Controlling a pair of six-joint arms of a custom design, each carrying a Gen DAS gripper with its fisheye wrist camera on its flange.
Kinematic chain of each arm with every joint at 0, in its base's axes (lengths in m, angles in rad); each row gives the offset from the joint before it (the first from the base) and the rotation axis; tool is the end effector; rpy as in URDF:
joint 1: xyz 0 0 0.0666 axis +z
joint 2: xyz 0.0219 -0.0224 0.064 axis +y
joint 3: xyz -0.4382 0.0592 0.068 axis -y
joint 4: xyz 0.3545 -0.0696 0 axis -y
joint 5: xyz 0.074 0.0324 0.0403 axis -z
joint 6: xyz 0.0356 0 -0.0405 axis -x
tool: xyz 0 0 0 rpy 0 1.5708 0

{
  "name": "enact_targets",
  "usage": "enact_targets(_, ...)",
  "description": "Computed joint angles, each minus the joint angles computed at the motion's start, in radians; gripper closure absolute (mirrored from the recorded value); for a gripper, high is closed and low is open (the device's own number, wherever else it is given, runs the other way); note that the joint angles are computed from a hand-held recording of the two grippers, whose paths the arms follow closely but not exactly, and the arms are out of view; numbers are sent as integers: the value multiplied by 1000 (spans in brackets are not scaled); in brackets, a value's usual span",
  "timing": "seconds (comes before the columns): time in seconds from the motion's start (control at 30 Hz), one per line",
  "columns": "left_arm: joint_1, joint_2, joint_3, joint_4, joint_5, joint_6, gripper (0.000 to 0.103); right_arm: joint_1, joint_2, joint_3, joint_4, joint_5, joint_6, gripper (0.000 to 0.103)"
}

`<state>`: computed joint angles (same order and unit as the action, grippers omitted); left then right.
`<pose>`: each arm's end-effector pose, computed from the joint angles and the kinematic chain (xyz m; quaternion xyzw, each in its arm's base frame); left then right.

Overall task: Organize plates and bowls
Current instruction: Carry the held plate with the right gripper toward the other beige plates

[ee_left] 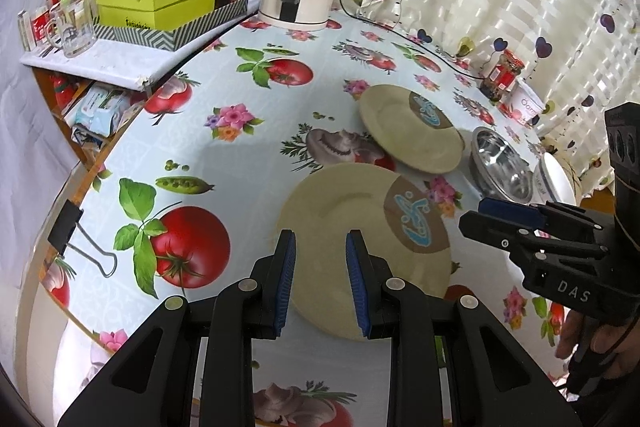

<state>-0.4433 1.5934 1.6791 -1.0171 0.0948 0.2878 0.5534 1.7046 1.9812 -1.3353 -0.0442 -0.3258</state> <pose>0.4664 -0.2256 0.5096 0.0885 0.9442 -0.1542 0.2771 0.4607 0.2860 0.5570 -0.1154 0.9603 0.1271 0.2200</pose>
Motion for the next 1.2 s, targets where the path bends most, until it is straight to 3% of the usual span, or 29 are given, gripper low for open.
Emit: enact_targets(1.2,-27,11,41,-6,34,8,76,4,-32,-1,0,17,-14,66)
